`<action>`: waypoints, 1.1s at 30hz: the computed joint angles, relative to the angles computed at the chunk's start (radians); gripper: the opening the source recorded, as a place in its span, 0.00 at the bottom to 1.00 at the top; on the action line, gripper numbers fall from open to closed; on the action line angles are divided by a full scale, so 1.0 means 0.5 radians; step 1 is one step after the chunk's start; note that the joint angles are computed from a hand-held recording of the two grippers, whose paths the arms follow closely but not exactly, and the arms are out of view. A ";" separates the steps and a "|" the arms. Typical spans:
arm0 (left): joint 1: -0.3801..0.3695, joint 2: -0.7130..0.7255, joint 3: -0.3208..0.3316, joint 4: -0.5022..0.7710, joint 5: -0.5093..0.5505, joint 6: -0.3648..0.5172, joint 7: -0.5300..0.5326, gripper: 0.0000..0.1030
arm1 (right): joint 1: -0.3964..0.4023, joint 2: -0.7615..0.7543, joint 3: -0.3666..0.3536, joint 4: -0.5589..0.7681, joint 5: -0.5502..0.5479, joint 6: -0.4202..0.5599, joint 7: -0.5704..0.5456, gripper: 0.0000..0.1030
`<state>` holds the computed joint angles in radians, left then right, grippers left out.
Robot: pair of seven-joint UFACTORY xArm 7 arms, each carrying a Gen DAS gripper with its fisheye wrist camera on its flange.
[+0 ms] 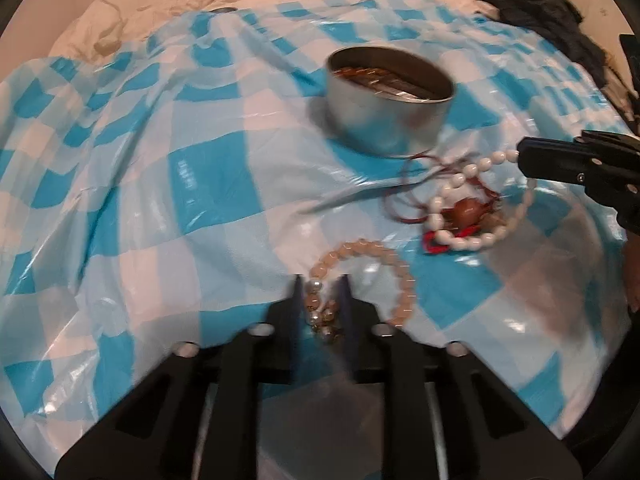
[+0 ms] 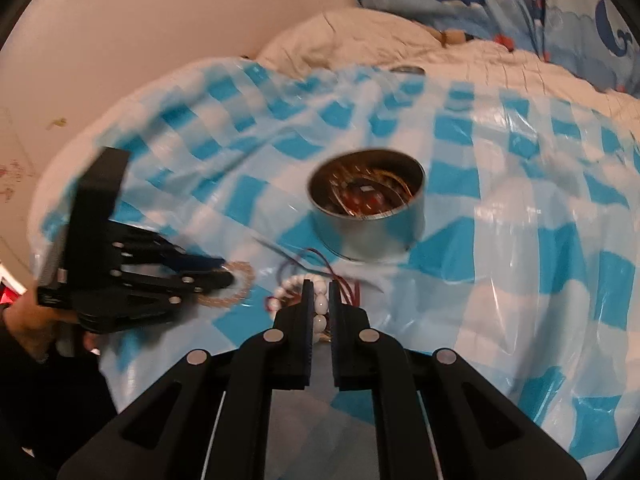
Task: Organize jewelry
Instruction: 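Grasp the white bead bracelet with the right gripper while the left lifts the peach bracelet, then lift the peach and white bracelets with both grippers and carry them toward the tin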
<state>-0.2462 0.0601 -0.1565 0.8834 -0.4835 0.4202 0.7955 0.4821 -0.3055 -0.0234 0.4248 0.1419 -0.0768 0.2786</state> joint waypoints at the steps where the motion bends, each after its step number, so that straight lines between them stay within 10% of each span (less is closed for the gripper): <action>1: 0.015 -0.016 -0.012 0.011 -0.132 0.052 0.101 0.11 | 0.097 -0.019 -0.090 -0.005 0.018 -0.015 -0.028 0.08; 7: 0.008 -0.027 0.010 0.061 -0.348 0.238 0.263 0.07 | 0.597 -0.246 -0.604 -0.133 0.118 -0.006 -0.156 0.08; 11: -0.005 0.037 0.011 0.078 -0.163 0.200 0.093 0.09 | 0.343 -0.218 -0.372 -0.144 0.183 0.211 -0.086 0.08; 14: 0.003 0.042 0.007 0.086 -0.134 0.172 0.013 0.26 | 0.189 -0.153 -0.232 -0.127 0.226 0.253 -0.042 0.34; 22: 0.021 0.096 -0.025 0.096 -0.153 0.055 -0.034 0.52 | -0.196 -0.012 0.150 -0.082 0.142 0.257 0.089 0.37; 25: 0.013 0.089 -0.052 0.073 -0.129 0.037 0.062 0.28 | -0.396 0.028 0.361 -0.031 -0.080 0.331 0.192 0.21; 28: -0.020 0.030 -0.057 0.037 -0.036 0.064 0.103 0.06 | -0.266 0.012 0.266 -0.039 -0.055 0.318 0.102 0.08; 33: -0.010 -0.062 -0.022 0.058 -0.316 0.257 0.309 0.06 | 0.316 -0.139 -0.291 -0.173 0.222 -0.051 -0.153 0.08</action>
